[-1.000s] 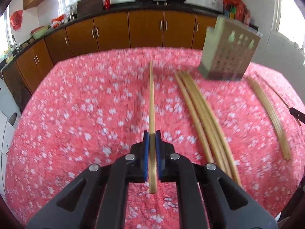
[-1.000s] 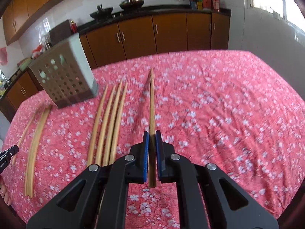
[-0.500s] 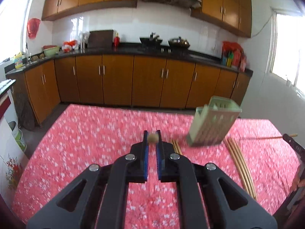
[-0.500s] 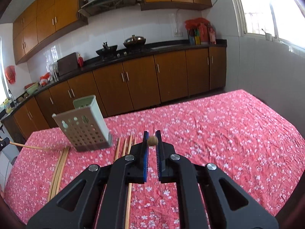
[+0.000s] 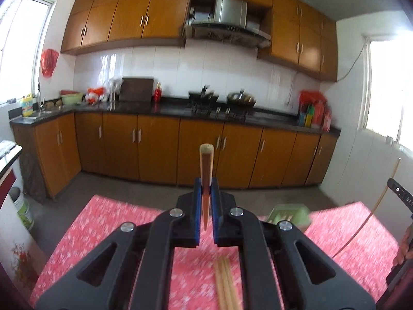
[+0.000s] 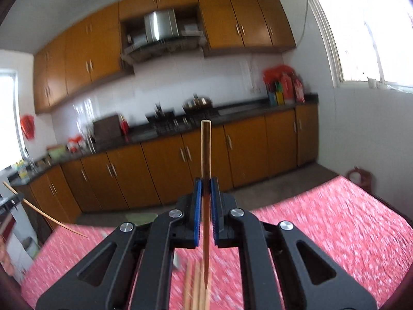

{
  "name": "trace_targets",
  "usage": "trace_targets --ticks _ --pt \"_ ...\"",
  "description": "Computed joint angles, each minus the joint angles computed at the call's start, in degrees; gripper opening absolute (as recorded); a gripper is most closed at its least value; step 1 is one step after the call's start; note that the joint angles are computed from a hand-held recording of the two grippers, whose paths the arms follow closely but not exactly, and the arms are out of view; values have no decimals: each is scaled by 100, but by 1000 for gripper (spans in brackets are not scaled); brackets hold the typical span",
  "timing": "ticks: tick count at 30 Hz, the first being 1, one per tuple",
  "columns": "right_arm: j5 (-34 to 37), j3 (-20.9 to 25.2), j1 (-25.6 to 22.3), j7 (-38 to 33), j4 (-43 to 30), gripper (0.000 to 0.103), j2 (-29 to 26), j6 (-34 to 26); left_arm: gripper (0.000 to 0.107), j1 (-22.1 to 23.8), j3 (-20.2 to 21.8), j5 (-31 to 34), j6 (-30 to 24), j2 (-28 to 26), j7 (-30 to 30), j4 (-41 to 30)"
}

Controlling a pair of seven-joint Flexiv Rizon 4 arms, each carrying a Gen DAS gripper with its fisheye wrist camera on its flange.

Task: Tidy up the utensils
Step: 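Lift the right gripper's chopstick over the holder while the left gripper carries its chopstick there, then open the right gripper over the holder while the left gripper releases its chopstick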

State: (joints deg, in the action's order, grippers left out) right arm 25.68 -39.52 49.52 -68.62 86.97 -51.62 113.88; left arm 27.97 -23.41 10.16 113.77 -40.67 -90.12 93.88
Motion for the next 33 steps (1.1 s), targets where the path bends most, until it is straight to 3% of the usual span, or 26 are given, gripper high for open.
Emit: trace_targets --ticks 8,16,24,29,30,32,33 --pt "371 160 -164 -312 -1061 8 -235 526 8 191 -952 531 -98 -229 -4 -551" --pt "791 239 -380 -658 -2165 8 -969 -57 8 -12 -1277 425 -610 -773 658 -882" --pt "199 351 -443 -157 -2032 8 -1054 -448 8 -322 -1162 -241 -1087 -1178 1379 -1216" --pt "-285 528 -511 107 -1838 9 -940 -537 10 -369 -1144 -681 -1121 -1209 1680 -1185" --pt "-377 555 -528 167 -1819 11 -926 -558 10 -327 -1201 -732 -1100 -1204 1748 -1134" --pt "-513 550 -511 277 -1695 28 -871 -543 12 -340 -1177 -861 -1051 -1165 1813 -1082" --pt "-536 493 -468 337 -1611 30 -850 -494 13 -306 -1208 -884 -1007 -1147 1835 -1032"
